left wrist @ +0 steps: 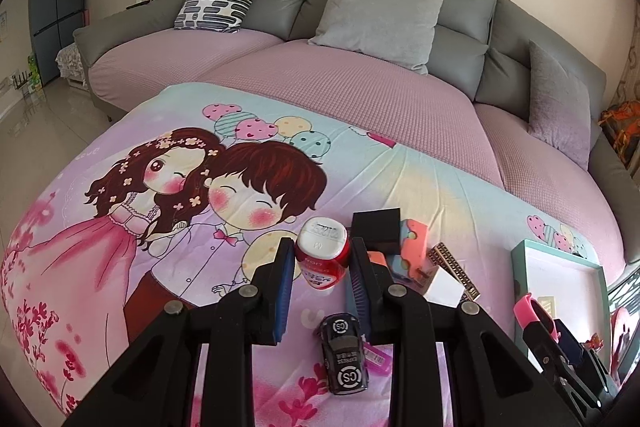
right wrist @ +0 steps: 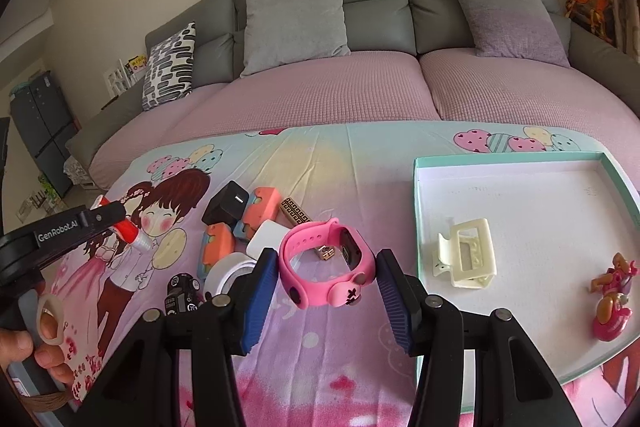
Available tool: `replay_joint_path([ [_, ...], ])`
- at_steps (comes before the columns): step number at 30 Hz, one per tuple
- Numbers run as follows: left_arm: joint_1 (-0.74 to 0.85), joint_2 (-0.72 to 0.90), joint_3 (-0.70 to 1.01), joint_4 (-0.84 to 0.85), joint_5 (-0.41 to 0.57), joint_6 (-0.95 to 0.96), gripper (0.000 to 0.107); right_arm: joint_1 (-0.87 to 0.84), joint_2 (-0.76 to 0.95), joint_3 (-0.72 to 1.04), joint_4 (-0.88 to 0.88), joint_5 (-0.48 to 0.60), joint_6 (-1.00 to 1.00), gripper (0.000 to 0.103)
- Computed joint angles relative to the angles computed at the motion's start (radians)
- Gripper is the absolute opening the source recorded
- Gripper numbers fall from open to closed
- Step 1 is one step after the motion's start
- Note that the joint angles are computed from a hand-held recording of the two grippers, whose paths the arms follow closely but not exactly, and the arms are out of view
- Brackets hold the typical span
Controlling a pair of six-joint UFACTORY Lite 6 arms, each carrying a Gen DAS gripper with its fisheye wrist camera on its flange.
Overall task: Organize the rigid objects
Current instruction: 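Carry the bottle with the left tool toward the tray while the right tool drops the watch inside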
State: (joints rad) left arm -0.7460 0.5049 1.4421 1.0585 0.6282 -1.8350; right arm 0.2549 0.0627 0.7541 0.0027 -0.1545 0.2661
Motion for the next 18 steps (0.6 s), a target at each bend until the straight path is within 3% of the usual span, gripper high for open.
replay_joint_path([
  [3, -0.027, 0.031, 0.063, -0.015, 0.015, 0.037, 0.029, -0.041, -0.022, -0.021, -0.100, -0.001, 0.090, 0.054],
  [9, -0.085, 0.156, 0.268, -0.091, 0.024, 0.185, 0.029, -0.162, -0.042, -0.056, -0.105, 0.010, 0.059, 0.054],
  [18, -0.174, 0.463, 0.760, -0.305, 0.061, 0.527, 0.029, -0.399, -0.034, -0.073, -0.533, 0.013, 0.448, 0.054],
])
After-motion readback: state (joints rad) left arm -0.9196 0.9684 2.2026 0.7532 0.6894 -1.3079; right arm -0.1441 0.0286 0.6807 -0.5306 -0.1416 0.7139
